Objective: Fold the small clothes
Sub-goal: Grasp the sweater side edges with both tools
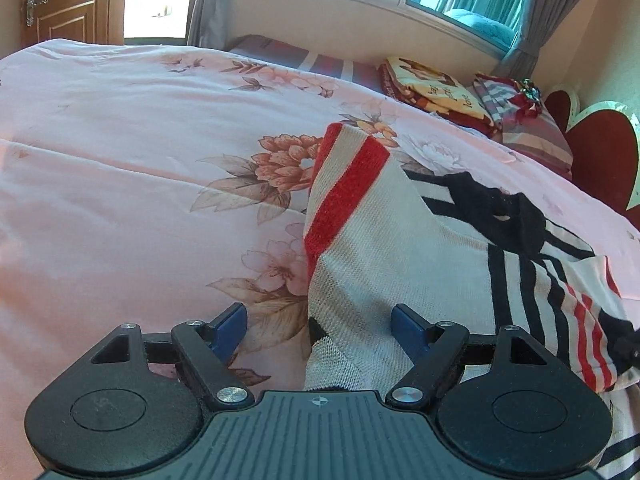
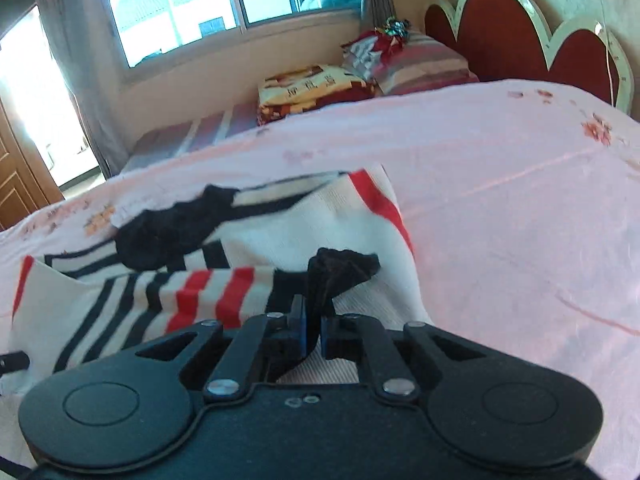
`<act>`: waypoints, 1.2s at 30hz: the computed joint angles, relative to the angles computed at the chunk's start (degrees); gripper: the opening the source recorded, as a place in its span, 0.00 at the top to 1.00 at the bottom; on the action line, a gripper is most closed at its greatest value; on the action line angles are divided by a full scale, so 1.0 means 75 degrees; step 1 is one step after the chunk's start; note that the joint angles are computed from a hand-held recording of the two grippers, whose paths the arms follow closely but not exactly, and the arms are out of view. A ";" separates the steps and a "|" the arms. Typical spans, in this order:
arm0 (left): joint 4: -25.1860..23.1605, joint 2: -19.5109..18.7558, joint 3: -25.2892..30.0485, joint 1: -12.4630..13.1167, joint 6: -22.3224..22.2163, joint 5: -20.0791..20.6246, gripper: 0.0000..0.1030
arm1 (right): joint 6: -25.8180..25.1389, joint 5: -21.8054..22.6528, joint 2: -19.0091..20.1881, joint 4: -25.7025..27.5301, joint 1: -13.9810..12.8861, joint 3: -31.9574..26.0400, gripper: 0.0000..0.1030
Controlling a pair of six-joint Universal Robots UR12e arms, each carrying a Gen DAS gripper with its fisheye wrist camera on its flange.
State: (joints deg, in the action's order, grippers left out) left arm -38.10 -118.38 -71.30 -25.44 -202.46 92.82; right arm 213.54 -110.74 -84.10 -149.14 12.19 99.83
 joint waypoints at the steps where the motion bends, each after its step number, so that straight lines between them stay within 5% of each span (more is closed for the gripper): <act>1: -0.0042 -0.0050 0.0086 0.0004 -0.0053 0.0002 0.24 | 0.0032 0.0145 -0.0011 0.0086 -0.0026 -0.0005 0.88; 6: -0.0104 -0.0402 0.0603 0.0047 -0.0230 0.0023 0.24 | 0.0424 0.0285 -0.0106 -0.0341 -0.0106 0.0148 0.67; 8: -0.0109 -0.0539 0.0768 0.0083 -0.0362 0.0004 0.60 | 0.0453 0.0338 -0.0165 -0.0346 -0.0127 0.0246 0.67; 14: 0.0242 -0.0675 0.0806 0.0076 -0.0801 0.0407 0.80 | -0.0036 0.0518 0.0036 -0.0501 -0.0033 0.0068 0.90; 17: 0.0329 -0.0714 0.0767 0.0127 -0.1018 0.0554 0.82 | -0.0513 0.0095 0.0220 -0.0588 0.0071 -0.0079 0.92; 21: 0.0022 -0.0774 0.0988 0.0067 -0.0511 0.0766 0.82 | -0.0354 0.0207 0.0233 -0.0234 -0.0046 -0.0086 0.93; 24: 0.0282 -0.0612 0.0828 -0.0013 -0.0318 0.1039 0.82 | -0.0178 -0.0098 0.0066 -0.0373 -0.0007 0.0044 0.78; 27: 0.0811 -0.0415 0.0590 -0.0059 0.0245 0.0686 0.82 | 0.0135 -0.0337 -0.0109 -0.0686 -0.0027 0.0223 0.75; 30: 0.0532 -0.0597 0.0923 -0.0112 0.0612 0.0292 0.82 | -0.0060 -0.0136 -0.0048 -0.1095 -0.0026 0.0172 0.75; 32: -0.0154 -0.0857 0.1358 -0.0112 0.0482 0.0200 0.82 | -0.0488 0.0061 0.0125 -0.1011 0.0025 -0.0039 0.75; 36: -0.0103 -0.1064 0.1543 -0.0130 0.0263 0.0523 0.82 | -0.0623 0.0318 0.0297 -0.0062 -0.0037 -0.0250 0.79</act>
State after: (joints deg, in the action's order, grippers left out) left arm -38.87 -126.36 -59.72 -26.41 -200.49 96.74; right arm 208.87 -108.35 -81.88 -149.60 11.92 97.95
